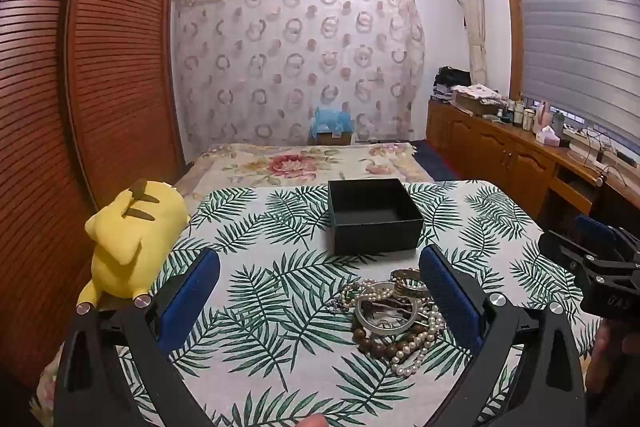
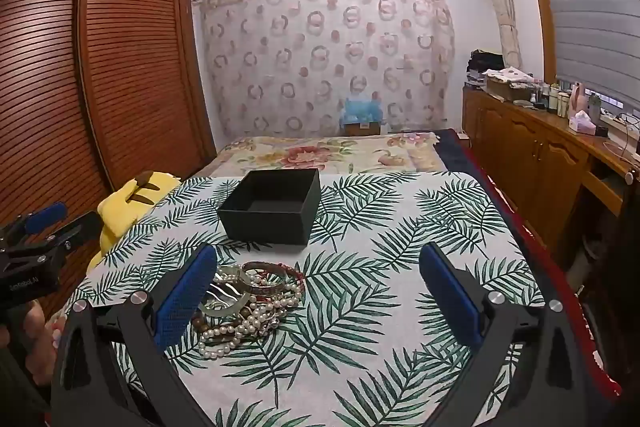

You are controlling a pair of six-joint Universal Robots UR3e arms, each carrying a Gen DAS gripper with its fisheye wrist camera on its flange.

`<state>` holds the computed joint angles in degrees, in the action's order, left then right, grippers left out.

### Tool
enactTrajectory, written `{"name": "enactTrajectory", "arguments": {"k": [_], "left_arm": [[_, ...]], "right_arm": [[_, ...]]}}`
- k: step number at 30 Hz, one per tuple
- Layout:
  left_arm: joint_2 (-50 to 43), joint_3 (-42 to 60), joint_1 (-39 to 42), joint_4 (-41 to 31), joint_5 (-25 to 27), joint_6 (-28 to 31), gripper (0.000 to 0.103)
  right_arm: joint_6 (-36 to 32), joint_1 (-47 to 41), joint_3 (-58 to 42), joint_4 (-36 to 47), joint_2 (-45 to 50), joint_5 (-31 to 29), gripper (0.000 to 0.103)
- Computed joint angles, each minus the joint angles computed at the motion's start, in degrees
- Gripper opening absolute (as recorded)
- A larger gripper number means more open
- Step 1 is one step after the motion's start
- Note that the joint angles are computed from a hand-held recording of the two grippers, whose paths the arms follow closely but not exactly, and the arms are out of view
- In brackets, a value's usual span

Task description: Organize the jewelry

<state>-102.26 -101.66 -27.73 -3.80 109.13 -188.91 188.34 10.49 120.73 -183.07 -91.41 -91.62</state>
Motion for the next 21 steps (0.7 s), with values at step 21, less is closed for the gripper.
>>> {"name": "enactTrajectory", "arguments": {"k": [21], "left_arm": [[1.17, 0.04, -0.31, -0.24, 0.52, 0.1, 0.097]], "right_arm": [[-0.3, 0.4, -0.07, -0.08, -0.11, -0.53, 0.101]]}}
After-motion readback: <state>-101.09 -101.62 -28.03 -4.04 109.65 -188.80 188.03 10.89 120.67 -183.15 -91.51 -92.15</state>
